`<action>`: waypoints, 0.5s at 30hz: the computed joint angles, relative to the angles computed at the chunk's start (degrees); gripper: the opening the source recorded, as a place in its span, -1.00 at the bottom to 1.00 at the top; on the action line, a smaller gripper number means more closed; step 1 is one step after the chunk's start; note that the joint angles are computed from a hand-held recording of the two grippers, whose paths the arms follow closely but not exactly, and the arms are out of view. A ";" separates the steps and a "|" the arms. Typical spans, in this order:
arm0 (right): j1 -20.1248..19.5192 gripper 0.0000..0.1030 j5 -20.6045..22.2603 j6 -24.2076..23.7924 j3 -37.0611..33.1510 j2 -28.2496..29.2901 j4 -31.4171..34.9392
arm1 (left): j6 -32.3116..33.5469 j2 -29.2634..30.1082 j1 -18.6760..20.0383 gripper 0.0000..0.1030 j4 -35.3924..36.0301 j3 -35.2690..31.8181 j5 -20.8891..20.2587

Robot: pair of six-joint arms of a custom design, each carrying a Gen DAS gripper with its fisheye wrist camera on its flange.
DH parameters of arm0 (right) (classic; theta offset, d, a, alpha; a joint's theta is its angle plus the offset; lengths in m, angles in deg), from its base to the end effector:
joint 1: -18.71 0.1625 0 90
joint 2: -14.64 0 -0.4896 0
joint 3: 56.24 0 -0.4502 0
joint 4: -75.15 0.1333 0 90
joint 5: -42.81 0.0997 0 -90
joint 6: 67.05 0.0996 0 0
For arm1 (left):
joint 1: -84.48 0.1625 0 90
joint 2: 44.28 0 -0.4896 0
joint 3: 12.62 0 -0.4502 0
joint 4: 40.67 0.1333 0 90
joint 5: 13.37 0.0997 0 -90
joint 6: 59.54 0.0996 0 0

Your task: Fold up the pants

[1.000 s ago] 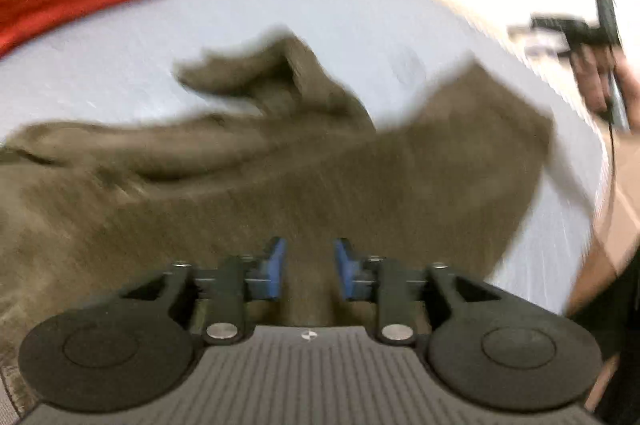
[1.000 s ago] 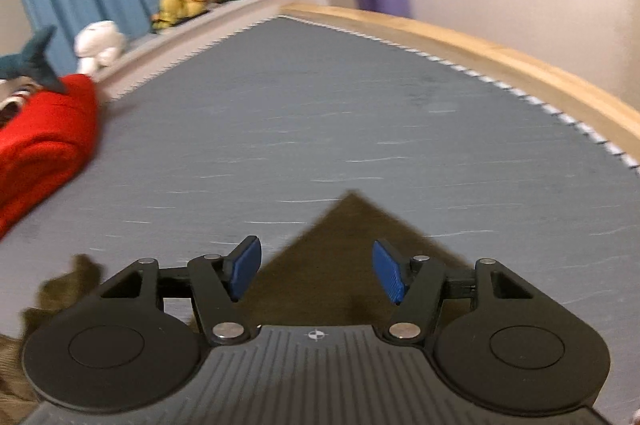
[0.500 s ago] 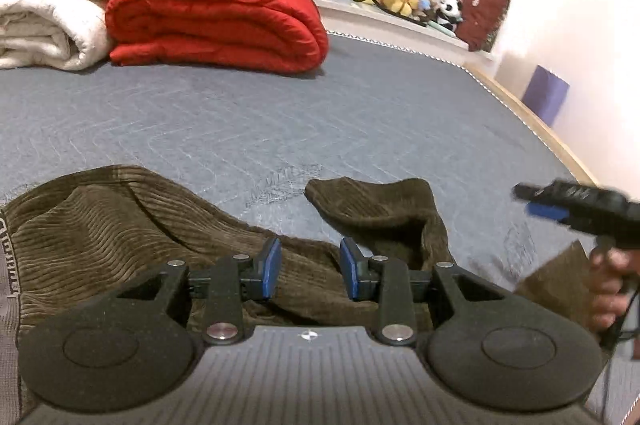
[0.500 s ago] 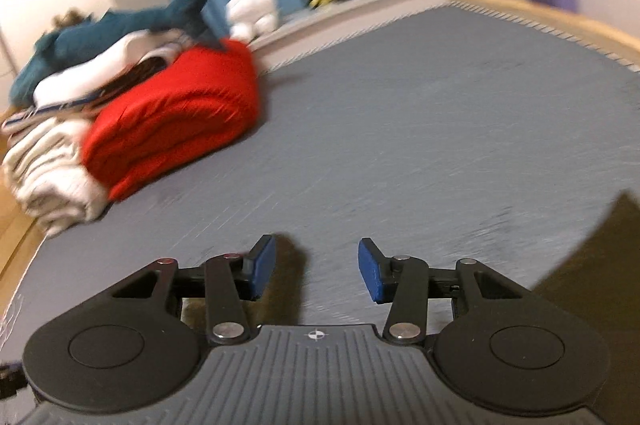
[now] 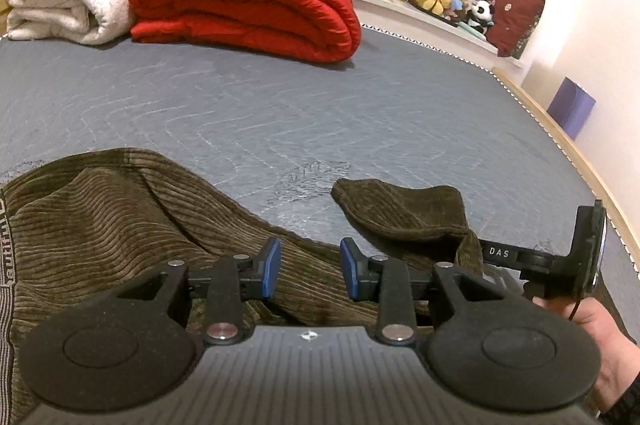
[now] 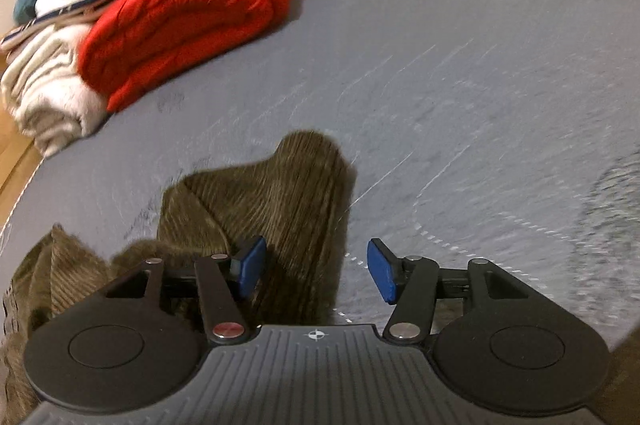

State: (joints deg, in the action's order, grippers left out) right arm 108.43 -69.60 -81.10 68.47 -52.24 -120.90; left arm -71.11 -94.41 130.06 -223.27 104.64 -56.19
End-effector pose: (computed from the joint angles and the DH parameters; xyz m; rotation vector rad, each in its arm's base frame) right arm 0.0926 -0.5675 0.2447 0.0787 -2.4770 1.0351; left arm -0.2781 -0.5786 0.1052 0.4578 2.4026 -0.9846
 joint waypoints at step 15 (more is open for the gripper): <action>7.23 -0.80 -9.87 6.36 -0.20 -2.42 -27.49 | -0.08 0.10 0.31 -0.29 -1.95 -0.07 0.72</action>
State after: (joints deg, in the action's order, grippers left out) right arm 115.66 -79.47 -74.73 68.26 -54.66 -148.39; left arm -71.19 -94.31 130.37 -225.21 104.57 -55.47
